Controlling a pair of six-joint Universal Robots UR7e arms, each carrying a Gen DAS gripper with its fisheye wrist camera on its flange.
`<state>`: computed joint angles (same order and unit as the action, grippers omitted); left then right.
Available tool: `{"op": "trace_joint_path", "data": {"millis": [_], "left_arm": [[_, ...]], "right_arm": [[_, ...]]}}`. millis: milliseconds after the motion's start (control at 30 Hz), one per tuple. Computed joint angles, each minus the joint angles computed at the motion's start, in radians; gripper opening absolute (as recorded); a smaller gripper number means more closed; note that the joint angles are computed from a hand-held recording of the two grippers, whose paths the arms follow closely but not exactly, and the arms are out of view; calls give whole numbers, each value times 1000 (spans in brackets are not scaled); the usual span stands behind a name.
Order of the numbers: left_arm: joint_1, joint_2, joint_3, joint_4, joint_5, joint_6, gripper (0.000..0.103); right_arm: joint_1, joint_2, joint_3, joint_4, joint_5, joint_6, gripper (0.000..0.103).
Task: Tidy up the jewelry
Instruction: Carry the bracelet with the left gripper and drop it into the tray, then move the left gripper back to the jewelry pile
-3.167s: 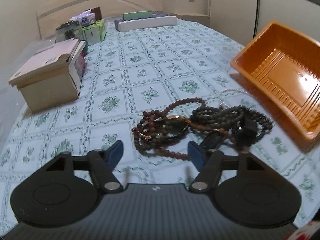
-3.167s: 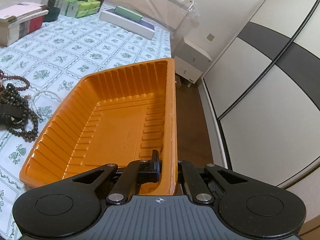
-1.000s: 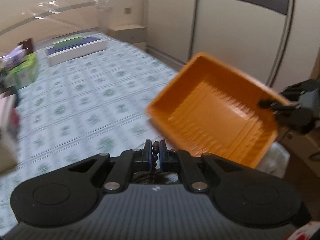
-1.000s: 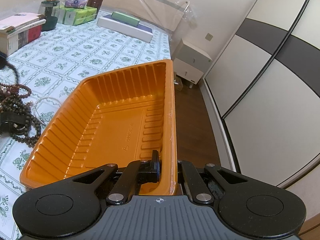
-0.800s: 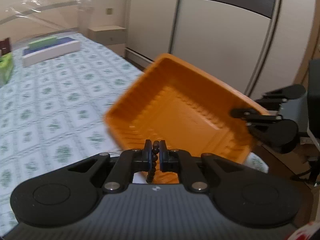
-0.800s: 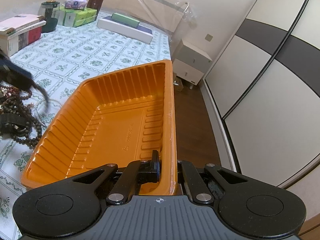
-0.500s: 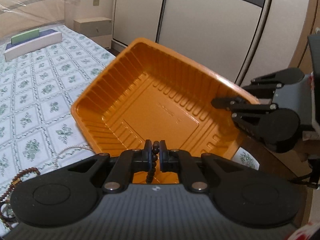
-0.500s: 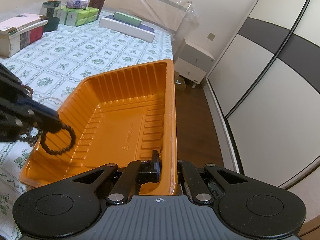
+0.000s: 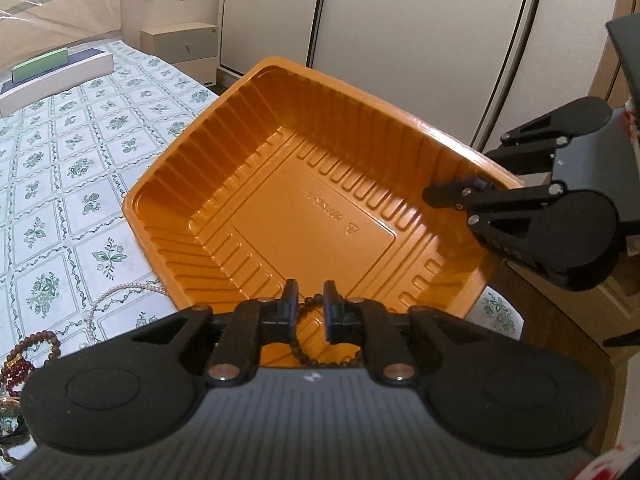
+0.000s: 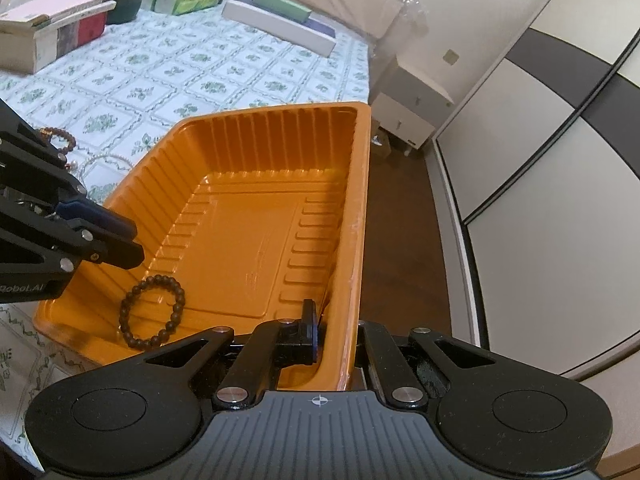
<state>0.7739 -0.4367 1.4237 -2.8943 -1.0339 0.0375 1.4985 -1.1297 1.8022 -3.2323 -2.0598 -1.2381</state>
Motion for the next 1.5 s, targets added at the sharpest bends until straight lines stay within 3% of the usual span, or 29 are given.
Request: {"op": "trace_joint_path", "data": {"millis": [200, 500, 733, 933, 1233, 1467, 1500], "left_arm": [[-16, -60, 97, -68, 75, 1, 21], [-40, -196, 353, -152, 355, -96, 31], [-51, -249, 477, -176, 469, -185, 35], [-52, -241, 506, -182, 533, -152, 35], [2, -227, 481, -194, 627, -227, 35], [62, -224, 431, -145, 609, -299, 34], [69, -228, 428, -134, 596, -307, 27]], "right_arm": [[3, 6, -9, 10, -17, -14, 3], [5, 9, -10, 7, -23, -33, 4], [4, 13, -12, 3, -25, -35, 4], [5, 12, -10, 1, -27, -36, 4], [5, 13, -10, 1, -28, -35, 4], [5, 12, -13, 4, -32, -36, 4], [5, 12, -14, 5, -33, -36, 4]]}}
